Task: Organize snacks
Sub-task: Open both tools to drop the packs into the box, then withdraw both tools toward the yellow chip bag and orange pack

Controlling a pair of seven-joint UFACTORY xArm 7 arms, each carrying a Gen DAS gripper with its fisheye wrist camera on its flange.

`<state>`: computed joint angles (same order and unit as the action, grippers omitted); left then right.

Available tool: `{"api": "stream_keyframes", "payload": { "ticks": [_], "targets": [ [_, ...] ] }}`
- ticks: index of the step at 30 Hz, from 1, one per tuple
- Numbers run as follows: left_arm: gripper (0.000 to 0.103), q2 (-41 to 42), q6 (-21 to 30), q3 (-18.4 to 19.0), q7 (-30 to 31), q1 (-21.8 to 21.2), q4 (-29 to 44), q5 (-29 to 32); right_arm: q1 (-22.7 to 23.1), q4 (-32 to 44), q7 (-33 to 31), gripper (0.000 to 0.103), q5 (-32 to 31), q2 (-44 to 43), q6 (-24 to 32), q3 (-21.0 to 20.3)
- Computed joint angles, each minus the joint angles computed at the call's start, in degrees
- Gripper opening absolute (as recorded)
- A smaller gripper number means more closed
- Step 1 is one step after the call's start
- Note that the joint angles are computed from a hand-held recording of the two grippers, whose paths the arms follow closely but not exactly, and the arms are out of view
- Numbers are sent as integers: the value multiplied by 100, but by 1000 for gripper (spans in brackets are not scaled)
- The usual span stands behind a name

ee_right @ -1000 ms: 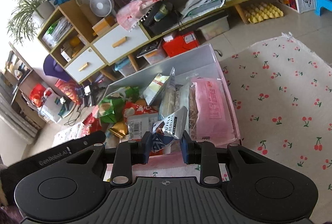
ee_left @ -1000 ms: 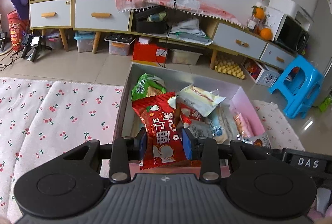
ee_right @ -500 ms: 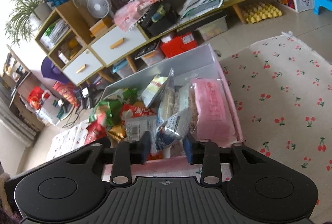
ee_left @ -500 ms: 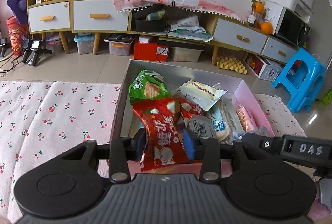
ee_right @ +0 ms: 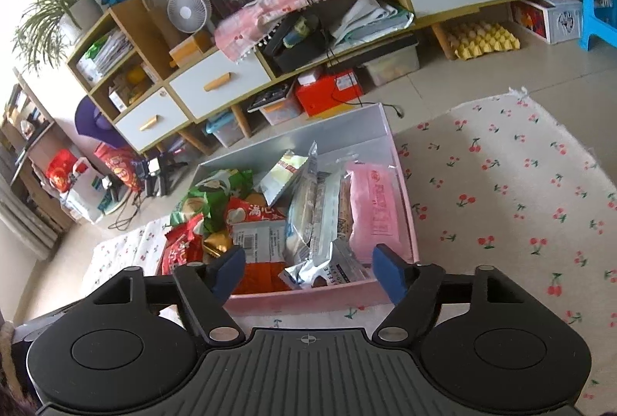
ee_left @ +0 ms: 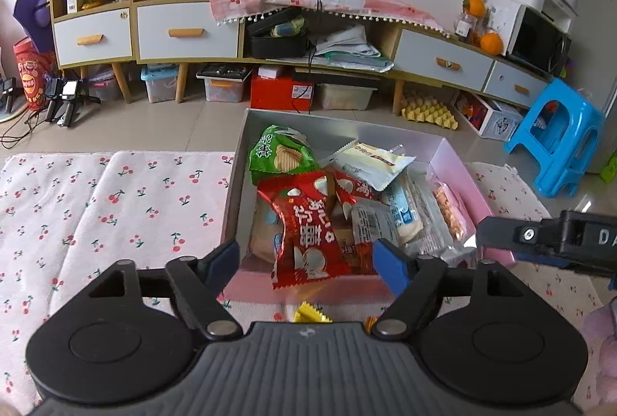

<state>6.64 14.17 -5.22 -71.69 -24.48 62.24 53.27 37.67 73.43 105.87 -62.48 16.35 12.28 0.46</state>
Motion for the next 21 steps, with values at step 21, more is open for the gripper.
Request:
{"api": "stream_keyframes", "payload": {
  "ticks": [21],
  "targets": [
    [102, -1214, 822, -733, 1722, 331, -967, -1675, -553, -1213, -1101, 95, 353, -1390, 933, 1074]
  ]
}}
